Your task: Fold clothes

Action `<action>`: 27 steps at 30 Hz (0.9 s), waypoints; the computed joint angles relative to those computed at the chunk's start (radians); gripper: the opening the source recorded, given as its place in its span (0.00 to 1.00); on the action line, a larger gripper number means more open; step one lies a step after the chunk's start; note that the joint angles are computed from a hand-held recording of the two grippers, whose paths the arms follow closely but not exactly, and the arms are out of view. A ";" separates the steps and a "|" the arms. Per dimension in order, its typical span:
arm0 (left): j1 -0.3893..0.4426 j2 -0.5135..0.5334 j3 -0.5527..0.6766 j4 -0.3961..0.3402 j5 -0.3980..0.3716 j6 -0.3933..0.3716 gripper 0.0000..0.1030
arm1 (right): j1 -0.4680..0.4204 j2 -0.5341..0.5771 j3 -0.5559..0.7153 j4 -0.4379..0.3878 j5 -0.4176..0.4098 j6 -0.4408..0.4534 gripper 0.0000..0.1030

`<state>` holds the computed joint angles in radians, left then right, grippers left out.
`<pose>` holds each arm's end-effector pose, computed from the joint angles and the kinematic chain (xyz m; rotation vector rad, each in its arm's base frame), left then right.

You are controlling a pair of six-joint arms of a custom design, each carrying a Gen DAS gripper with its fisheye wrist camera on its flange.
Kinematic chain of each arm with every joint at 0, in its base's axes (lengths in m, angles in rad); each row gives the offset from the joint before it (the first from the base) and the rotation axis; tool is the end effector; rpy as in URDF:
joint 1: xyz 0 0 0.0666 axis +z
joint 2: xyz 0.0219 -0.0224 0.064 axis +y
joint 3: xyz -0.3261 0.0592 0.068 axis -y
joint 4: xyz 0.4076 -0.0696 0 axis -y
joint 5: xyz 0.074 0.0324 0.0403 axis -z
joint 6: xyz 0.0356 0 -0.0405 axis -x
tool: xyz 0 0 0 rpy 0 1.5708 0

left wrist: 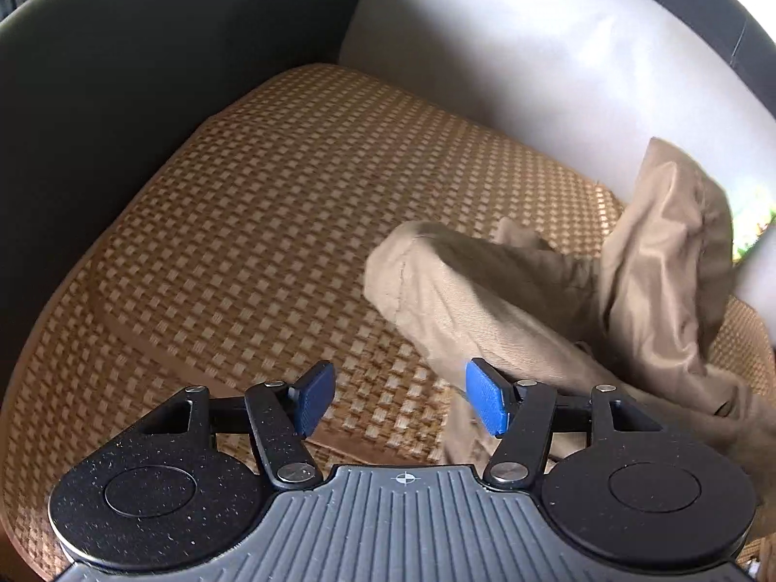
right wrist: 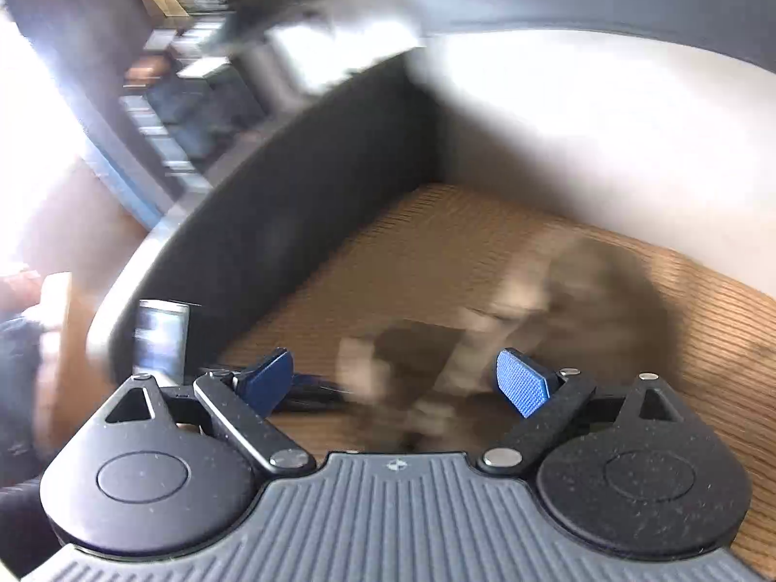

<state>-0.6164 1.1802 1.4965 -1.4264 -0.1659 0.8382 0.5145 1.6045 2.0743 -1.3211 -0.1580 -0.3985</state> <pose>0.3266 -0.2246 0.4870 -0.3483 2.6561 -0.2513 0.4641 0.2683 0.5565 -0.2191 2.4902 0.5918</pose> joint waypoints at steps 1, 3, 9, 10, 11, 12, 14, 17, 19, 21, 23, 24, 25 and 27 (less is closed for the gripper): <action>0.001 0.000 0.004 -0.001 -0.001 0.000 0.72 | -0.016 -0.013 -0.026 -0.012 -0.002 -0.030 0.90; 0.005 0.002 0.010 -0.013 -0.013 0.003 0.74 | -0.041 -0.032 -0.070 -0.029 -0.005 -0.084 0.89; 0.050 0.018 0.005 -0.073 0.018 0.104 0.74 | 0.009 0.146 0.128 -0.111 0.082 -0.149 0.90; 0.055 0.019 0.006 -0.077 0.027 0.114 0.74 | 0.018 0.199 0.199 -0.149 0.096 -0.154 0.90; 0.060 0.020 0.006 -0.077 0.037 0.118 0.74 | 0.028 0.232 0.241 -0.176 0.099 -0.146 0.89; 0.065 0.021 0.007 -0.077 0.046 0.121 0.74 | 0.040 0.265 0.287 -0.217 0.109 -0.123 0.89; 0.077 0.022 0.009 -0.072 0.071 0.130 0.74 | 0.071 0.304 0.327 -0.246 0.143 -0.053 0.89; 0.095 0.023 0.005 -0.059 0.107 0.144 0.74 | 0.110 0.364 0.365 -0.286 0.276 0.035 0.89; 0.102 0.030 0.001 -0.060 0.126 0.130 0.74 | 0.108 0.371 0.336 -0.308 0.327 0.045 0.75; 0.096 0.039 0.011 -0.063 0.139 0.113 0.74 | 0.074 0.270 0.175 -0.231 0.234 0.031 0.06; 0.083 0.052 0.029 -0.056 0.139 0.097 0.74 | 0.042 0.142 0.017 -0.149 0.175 -0.012 0.06; 0.074 0.061 0.043 -0.052 0.138 0.098 0.74 | 0.028 0.083 -0.049 -0.118 0.156 -0.029 0.06; 0.066 0.071 0.057 -0.042 0.141 0.101 0.74 | 0.019 0.025 -0.105 -0.099 0.161 -0.037 0.06; 0.050 0.102 0.098 -0.025 0.151 0.105 0.74 | -0.008 -0.072 -0.194 -0.077 0.153 -0.056 0.06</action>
<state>-0.5662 1.2826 1.5943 -1.4511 -0.0149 0.9432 0.5061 1.5322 1.8802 -1.3976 -0.0054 -0.4547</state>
